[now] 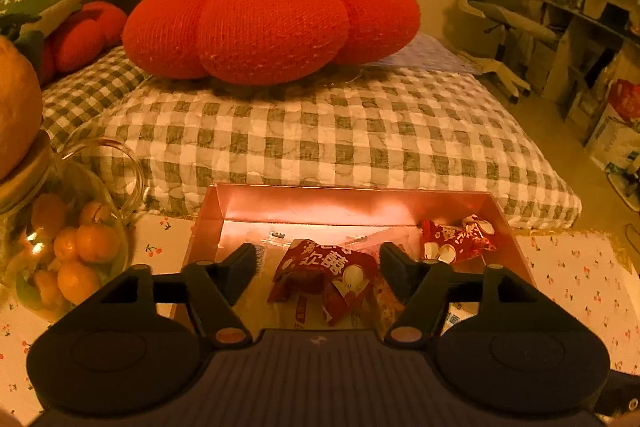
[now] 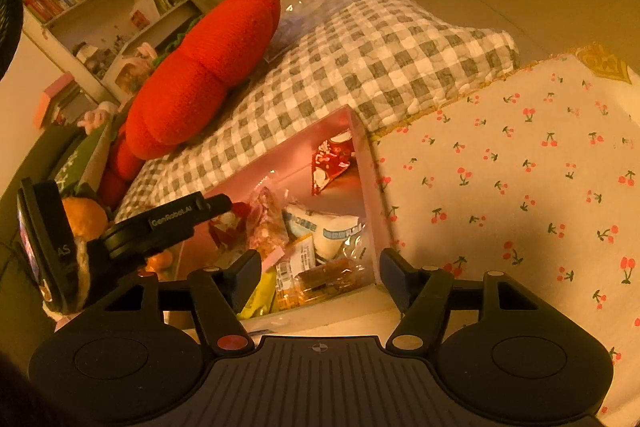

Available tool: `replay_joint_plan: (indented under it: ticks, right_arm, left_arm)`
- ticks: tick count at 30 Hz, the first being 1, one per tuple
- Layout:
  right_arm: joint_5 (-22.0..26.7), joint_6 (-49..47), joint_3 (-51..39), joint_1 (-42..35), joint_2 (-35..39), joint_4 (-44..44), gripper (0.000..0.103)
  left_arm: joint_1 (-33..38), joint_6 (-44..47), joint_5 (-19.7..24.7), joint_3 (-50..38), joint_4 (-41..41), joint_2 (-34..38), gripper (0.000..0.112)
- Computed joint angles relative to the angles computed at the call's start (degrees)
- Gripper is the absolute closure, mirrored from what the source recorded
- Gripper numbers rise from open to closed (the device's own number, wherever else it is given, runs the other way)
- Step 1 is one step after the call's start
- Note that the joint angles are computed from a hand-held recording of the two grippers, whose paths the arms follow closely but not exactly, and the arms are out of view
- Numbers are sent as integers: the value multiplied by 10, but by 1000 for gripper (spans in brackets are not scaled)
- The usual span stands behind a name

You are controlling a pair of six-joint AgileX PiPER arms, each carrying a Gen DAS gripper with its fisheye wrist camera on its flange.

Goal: Organize snacks
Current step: 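Open both tools to drop the red bag and cracker square into the box, then withdraw both tools from the box toward the gold bar and cracker bag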

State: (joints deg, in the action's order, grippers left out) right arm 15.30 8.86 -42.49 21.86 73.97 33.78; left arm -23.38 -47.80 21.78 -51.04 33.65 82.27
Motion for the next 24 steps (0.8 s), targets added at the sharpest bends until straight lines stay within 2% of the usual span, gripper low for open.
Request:
replay_joint_plan:
  ticks: [5, 14, 17, 24]
  right_arm:
    - [5, 46, -5, 10, -7, -48, 31]
    - [35, 140, -13, 33, -37, -157, 31]
    - [50, 176, -16, 42, -49, -198, 25]
    - [87, 295, -16, 87, -83, -321, 19]
  left_arm:
    - [-6, 34, 11, 8, -33, -21, 42]
    - [-23, 88, 58, 34, -76, -96, 37]
    - [-29, 96, 78, 46, -79, -126, 34]
    - [-47, 96, 123, 82, -81, -190, 25]
